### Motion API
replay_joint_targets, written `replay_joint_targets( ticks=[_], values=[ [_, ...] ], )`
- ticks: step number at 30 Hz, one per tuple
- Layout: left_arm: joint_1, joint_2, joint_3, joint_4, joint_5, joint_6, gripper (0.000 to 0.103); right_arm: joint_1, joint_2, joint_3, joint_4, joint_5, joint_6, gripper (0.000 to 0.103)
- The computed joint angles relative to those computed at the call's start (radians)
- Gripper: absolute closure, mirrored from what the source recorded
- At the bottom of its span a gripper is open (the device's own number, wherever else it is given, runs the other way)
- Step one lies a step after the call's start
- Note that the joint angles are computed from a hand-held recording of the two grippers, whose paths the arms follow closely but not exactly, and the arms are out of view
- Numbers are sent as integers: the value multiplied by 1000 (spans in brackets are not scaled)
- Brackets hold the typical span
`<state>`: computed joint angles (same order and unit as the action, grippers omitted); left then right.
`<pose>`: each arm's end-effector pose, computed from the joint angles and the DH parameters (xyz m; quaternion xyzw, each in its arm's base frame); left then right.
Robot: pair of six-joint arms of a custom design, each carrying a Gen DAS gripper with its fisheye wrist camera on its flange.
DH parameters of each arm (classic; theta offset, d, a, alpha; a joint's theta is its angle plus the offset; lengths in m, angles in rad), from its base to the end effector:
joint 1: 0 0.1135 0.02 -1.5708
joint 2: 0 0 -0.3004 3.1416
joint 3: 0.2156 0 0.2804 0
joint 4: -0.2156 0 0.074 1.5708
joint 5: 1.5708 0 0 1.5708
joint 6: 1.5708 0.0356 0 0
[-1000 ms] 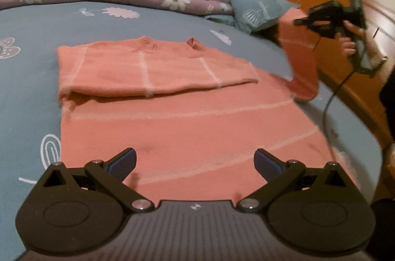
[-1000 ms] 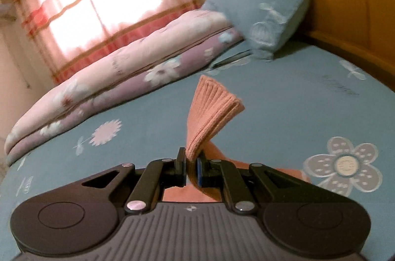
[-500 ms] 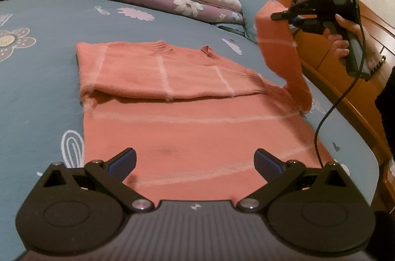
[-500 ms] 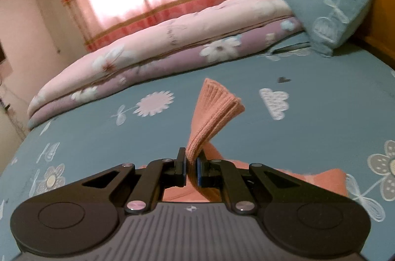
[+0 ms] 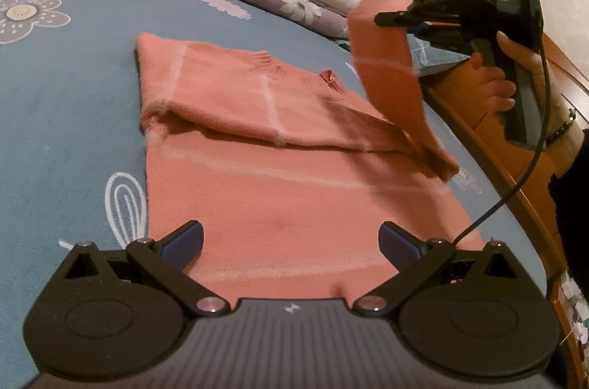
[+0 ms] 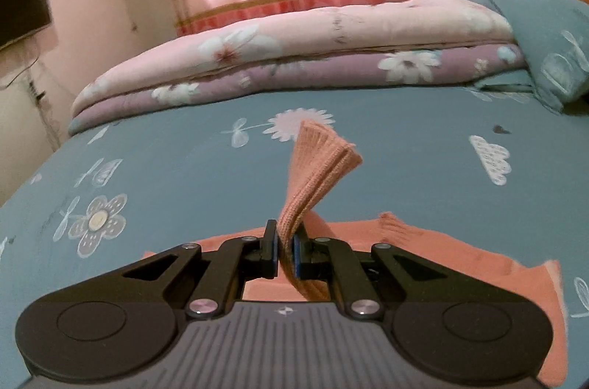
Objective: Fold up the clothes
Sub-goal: 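Lift the cuff with the right gripper and carry it across the sweater body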
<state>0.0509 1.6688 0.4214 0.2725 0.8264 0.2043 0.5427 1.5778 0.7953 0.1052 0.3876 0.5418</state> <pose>0.2494 -0.0135 0.0906 0.1846 0.8639 -0.3465 0.3155 0.2998 0.1651 0.1963 0.0828 0.8850 0.0700 0.4528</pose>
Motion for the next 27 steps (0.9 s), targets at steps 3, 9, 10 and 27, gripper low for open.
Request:
replay_joint_targets(
  ticks=[3,9,10,27],
  values=[
    [2,6,6,-10,2,7,2,26,55,33,2,2,-17,93],
    [5,8,9,-8,0,4,2,75,195,106,-28,-2,-52,93],
    [5,10,10,-9,0,3,2,84,218,118,-38,-1,-64,93],
    [12,11,7,-14,2,15,2,195,378,227,-93,81,-166,93]
  ],
)
